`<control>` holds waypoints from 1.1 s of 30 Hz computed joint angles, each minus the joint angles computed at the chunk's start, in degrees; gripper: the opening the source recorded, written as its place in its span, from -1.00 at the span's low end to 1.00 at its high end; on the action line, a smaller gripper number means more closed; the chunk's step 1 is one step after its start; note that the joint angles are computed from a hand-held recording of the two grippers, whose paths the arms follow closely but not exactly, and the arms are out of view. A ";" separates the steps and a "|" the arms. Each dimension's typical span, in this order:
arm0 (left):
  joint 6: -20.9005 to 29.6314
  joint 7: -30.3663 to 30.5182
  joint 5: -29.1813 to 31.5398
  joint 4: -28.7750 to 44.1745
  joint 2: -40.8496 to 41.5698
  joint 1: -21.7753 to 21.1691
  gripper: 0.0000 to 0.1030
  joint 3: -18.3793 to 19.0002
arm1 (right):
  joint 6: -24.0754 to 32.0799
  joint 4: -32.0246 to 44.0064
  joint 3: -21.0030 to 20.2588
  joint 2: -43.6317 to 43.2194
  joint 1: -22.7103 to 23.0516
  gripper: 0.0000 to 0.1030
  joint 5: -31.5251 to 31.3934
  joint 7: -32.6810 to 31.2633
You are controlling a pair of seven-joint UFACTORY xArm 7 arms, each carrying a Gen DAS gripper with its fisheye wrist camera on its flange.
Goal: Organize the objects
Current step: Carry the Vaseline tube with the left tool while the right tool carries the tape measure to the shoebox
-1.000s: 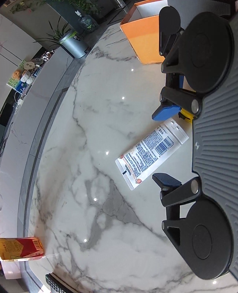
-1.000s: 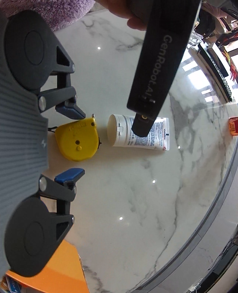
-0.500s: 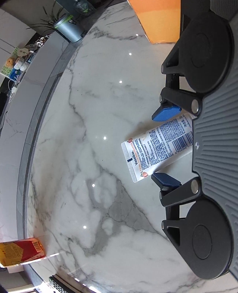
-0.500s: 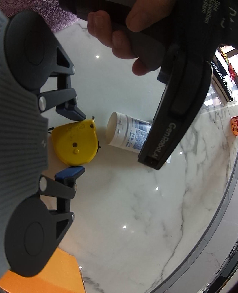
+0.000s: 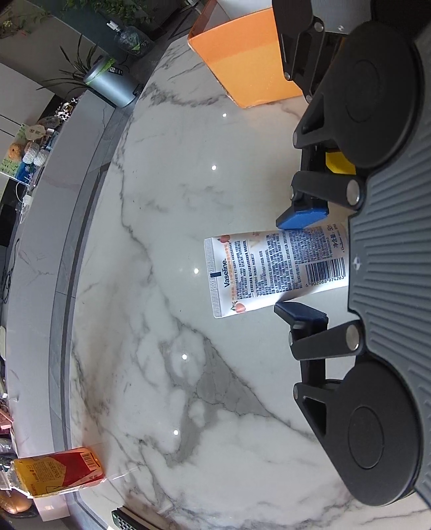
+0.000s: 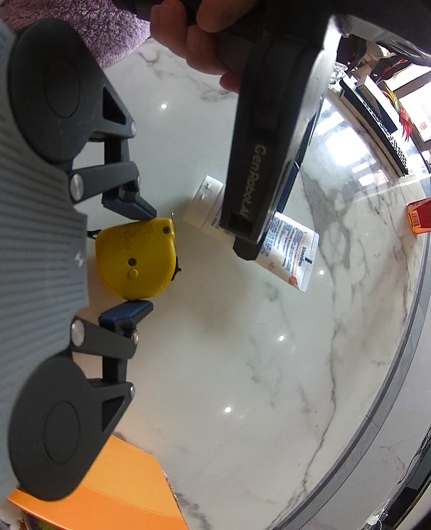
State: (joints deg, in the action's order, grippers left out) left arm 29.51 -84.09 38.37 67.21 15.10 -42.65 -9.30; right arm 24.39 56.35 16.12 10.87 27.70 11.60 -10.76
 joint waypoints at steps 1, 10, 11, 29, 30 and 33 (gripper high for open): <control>0.09 -0.46 0.64 -0.33 -0.48 -0.37 0.08 0.03 | -0.09 -0.31 0.25 -0.55 -0.27 0.06 0.81 -0.54; 3.40 -6.73 9.24 -3.32 -5.70 -2.57 0.04 -2.72 | -0.94 -7.20 0.26 -10.14 0.40 0.06 6.59 -3.61; 3.99 -6.85 9.70 -3.38 -6.14 -2.51 0.03 -3.27 | -0.87 -8.13 -0.08 -11.64 0.66 0.06 7.16 -4.02; 8.50 -0.55 14.82 10.58 -5.61 -4.70 0.02 -8.49 | 2.97 -19.14 -8.16 -38.10 0.61 0.07 7.22 -4.25; 8.35 0.78 15.16 13.05 -3.89 -5.39 0.01 -8.07 | 3.37 -19.52 -8.46 -39.12 -0.35 0.06 6.11 -3.55; 8.22 5.46 15.00 21.12 2.02 -7.76 0.01 -6.39 | 4.38 -20.69 -9.41 -41.60 -3.85 0.07 2.69 -1.39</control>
